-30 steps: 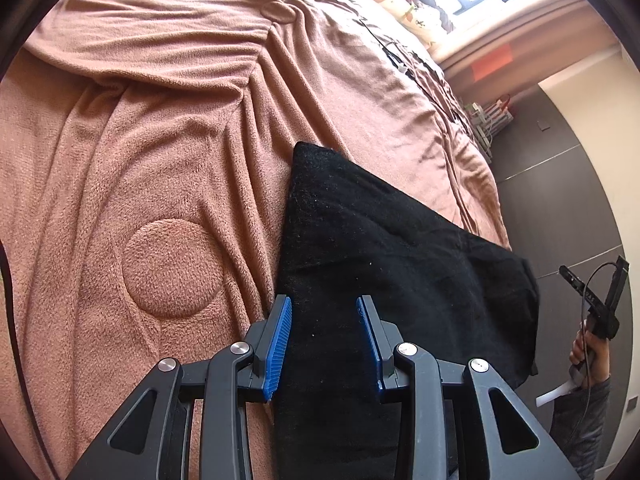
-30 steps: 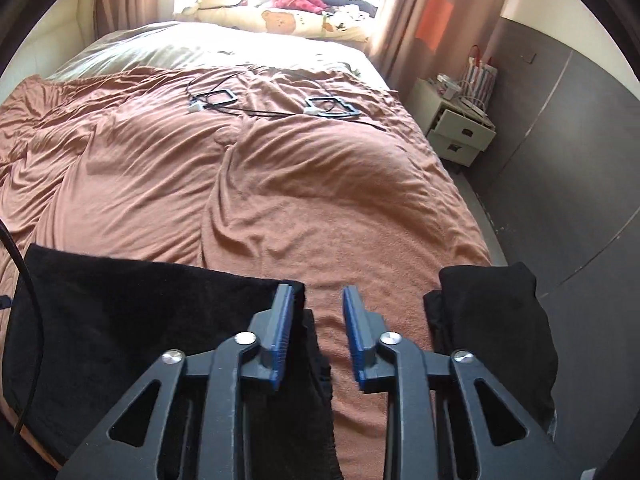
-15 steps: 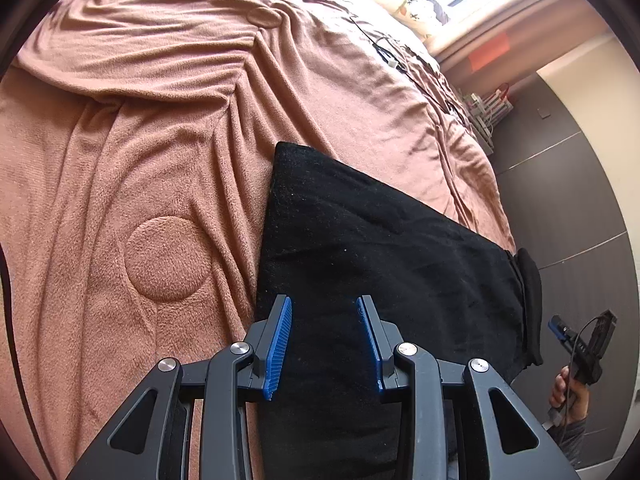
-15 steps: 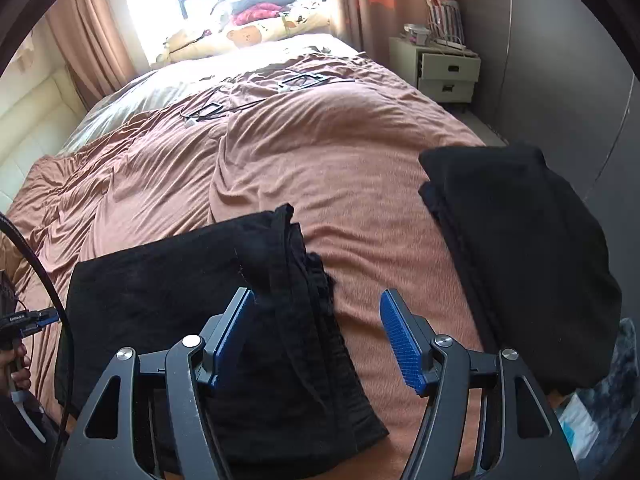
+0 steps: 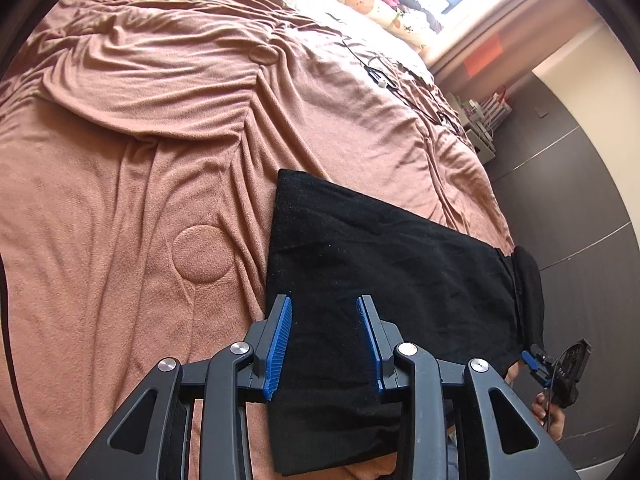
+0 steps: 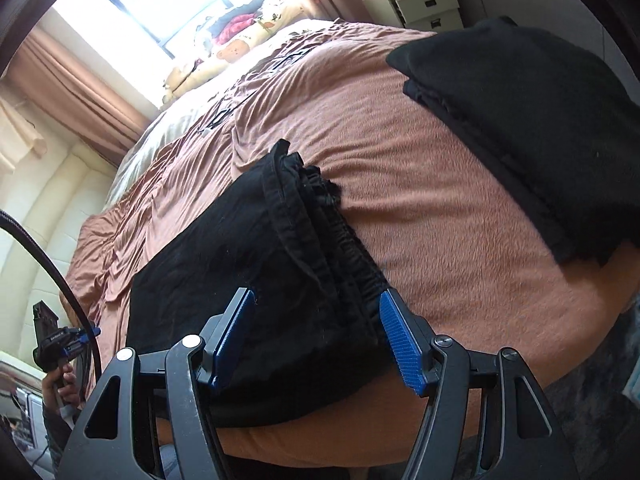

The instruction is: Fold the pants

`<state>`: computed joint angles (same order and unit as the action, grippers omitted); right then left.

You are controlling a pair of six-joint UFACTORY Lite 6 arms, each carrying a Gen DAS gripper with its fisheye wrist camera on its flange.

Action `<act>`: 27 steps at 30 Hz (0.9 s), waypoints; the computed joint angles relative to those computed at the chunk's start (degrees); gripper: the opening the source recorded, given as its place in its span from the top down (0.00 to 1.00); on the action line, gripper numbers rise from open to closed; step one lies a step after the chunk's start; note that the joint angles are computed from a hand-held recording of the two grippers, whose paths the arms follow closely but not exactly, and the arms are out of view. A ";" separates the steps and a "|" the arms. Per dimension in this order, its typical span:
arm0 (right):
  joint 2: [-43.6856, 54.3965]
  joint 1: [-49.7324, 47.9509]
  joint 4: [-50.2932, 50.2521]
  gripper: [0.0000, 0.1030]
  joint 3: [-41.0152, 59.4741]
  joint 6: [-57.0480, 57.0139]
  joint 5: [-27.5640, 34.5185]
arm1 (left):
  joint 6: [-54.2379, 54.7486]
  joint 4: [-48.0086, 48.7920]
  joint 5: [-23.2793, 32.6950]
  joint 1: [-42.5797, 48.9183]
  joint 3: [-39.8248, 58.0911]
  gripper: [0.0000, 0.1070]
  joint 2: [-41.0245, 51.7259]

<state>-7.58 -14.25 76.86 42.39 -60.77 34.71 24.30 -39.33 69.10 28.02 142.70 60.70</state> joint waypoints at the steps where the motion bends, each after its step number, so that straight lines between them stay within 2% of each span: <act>1: 0.42 -1.26 1.65 0.38 -0.87 -1.70 1.19 | 0.47 0.13 -0.49 0.16 -1.93 0.66 -1.74; 6: 2.70 -6.87 6.28 0.38 -3.68 -6.94 7.40 | 4.13 0.35 -2.99 0.98 -11.44 0.52 -9.65; 13: 4.98 -9.54 12.79 0.38 -6.16 -14.40 12.66 | 8.35 -0.44 -2.18 1.77 -16.82 0.52 -12.85; 19: 3.08 -16.38 13.75 0.38 -8.96 -21.63 23.72 | 10.31 1.03 -1.06 2.07 -15.95 0.52 -11.90; 25: 6.86 -14.90 14.37 0.38 -7.90 -23.85 19.54 | 12.55 0.60 -2.54 2.78 -21.98 0.52 -13.50; 26: 7.83 -14.80 14.84 0.40 -7.74 -24.57 19.38 | 13.12 0.53 -2.86 2.83 -23.57 0.52 -13.94; 27: 8.90 -14.13 15.49 0.47 -7.32 -25.29 18.54 | 13.51 0.51 -3.03 2.80 -24.78 0.52 -14.19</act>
<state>1.32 -28.38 92.35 35.07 -86.07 53.25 37.82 -38.81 66.07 30.83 117.92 46.51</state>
